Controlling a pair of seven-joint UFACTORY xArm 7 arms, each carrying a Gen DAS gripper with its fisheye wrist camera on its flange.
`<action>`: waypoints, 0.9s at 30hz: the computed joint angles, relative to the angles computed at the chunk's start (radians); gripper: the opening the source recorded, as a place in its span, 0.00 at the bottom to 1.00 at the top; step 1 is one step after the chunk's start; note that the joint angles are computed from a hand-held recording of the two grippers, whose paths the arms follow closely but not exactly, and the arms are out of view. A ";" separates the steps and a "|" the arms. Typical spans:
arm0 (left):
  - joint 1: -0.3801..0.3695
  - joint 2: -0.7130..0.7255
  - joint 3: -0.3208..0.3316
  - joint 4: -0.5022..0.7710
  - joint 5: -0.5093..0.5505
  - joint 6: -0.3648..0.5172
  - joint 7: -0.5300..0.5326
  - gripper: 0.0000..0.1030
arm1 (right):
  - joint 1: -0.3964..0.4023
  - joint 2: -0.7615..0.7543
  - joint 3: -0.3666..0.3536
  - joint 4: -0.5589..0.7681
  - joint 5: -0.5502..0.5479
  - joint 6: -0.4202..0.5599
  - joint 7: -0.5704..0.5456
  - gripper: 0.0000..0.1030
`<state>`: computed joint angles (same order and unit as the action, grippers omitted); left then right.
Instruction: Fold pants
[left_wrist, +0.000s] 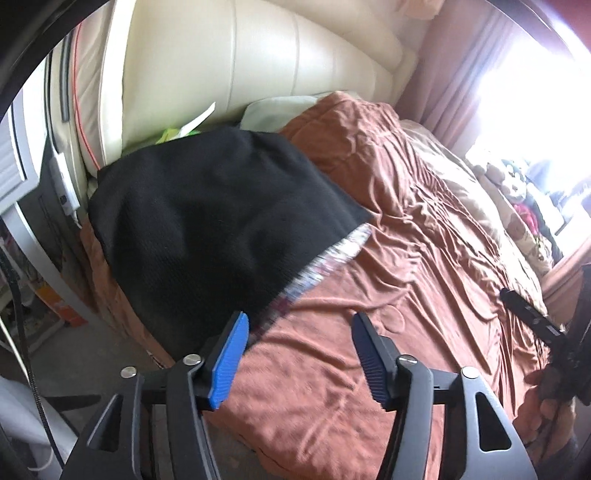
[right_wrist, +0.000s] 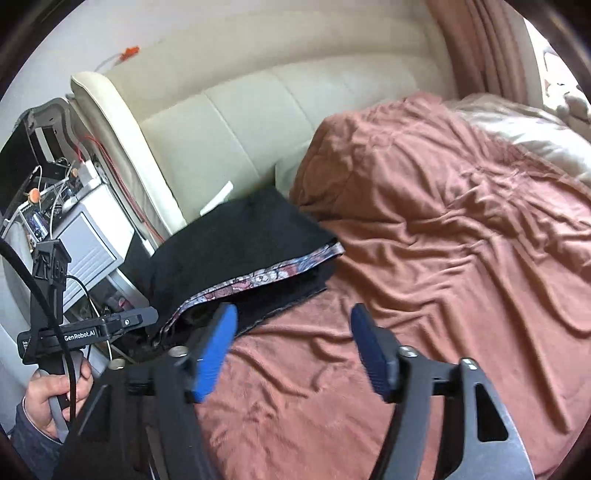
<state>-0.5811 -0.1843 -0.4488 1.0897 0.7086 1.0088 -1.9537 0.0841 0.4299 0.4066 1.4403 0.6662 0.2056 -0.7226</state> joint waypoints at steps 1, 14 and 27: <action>-0.006 0.017 -0.013 0.030 0.006 0.024 0.001 0.68 | -0.023 -0.040 0.018 -0.043 0.025 -0.019 -0.022 0.78; -0.228 0.194 -0.034 0.338 0.162 0.330 -0.016 1.00 | 0.036 -0.532 -0.095 -0.444 0.231 -0.029 -0.159 1.00; -0.499 0.338 0.025 0.572 0.252 0.549 0.012 1.00 | 0.176 -0.908 -0.305 -0.719 0.234 0.061 -0.119 1.00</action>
